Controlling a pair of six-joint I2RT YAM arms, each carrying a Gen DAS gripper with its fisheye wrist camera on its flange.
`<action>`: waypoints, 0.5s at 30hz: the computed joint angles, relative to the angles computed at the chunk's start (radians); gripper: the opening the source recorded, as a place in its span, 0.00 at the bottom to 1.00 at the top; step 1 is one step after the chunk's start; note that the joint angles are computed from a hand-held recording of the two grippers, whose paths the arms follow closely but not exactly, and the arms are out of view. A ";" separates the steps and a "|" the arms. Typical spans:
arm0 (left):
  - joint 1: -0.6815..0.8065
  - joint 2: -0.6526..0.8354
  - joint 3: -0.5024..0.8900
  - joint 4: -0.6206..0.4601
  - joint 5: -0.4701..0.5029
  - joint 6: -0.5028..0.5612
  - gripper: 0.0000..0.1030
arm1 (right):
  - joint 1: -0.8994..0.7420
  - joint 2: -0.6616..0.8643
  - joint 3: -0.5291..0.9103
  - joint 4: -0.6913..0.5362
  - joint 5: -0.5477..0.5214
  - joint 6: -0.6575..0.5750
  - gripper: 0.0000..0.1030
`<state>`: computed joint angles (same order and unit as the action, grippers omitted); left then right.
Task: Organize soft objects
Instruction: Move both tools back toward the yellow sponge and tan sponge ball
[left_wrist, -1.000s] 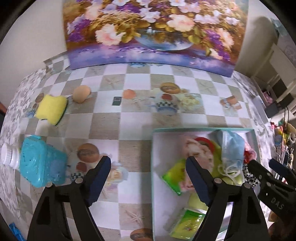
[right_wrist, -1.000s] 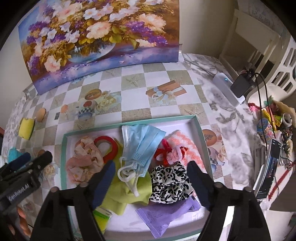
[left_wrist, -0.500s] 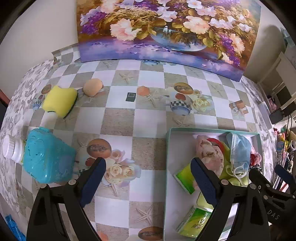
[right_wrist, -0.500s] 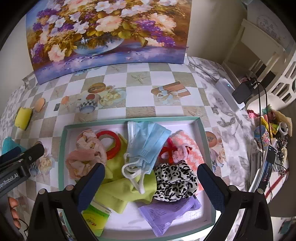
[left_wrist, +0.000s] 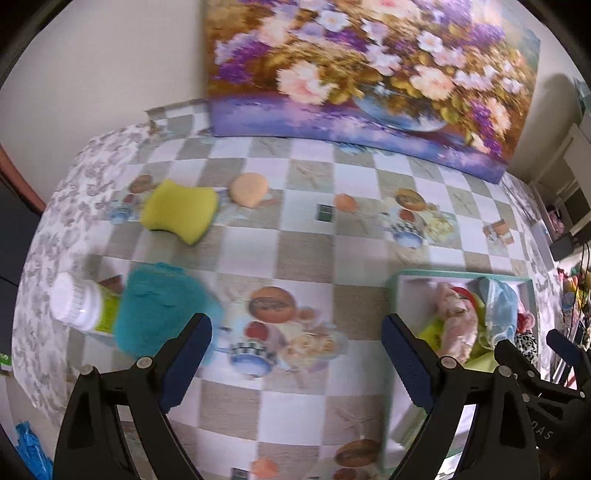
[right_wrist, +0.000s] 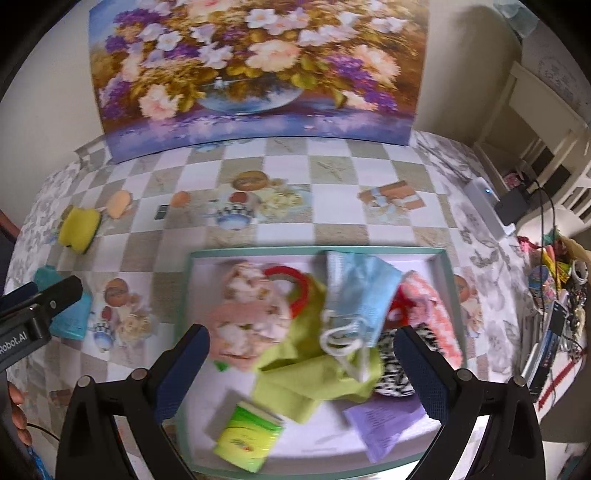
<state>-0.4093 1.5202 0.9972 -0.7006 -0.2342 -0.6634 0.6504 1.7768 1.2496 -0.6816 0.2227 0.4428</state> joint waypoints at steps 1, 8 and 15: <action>0.011 -0.015 -0.008 -0.004 -0.002 0.006 0.90 | 0.013 0.006 0.010 0.000 -0.005 0.012 0.98; 0.118 -0.135 -0.081 -0.025 -0.001 0.054 0.90 | 0.093 0.050 0.071 0.005 -0.015 0.069 0.98; 0.212 -0.206 -0.144 -0.028 0.018 0.103 0.90 | 0.176 0.133 0.159 -0.013 -0.016 0.098 0.98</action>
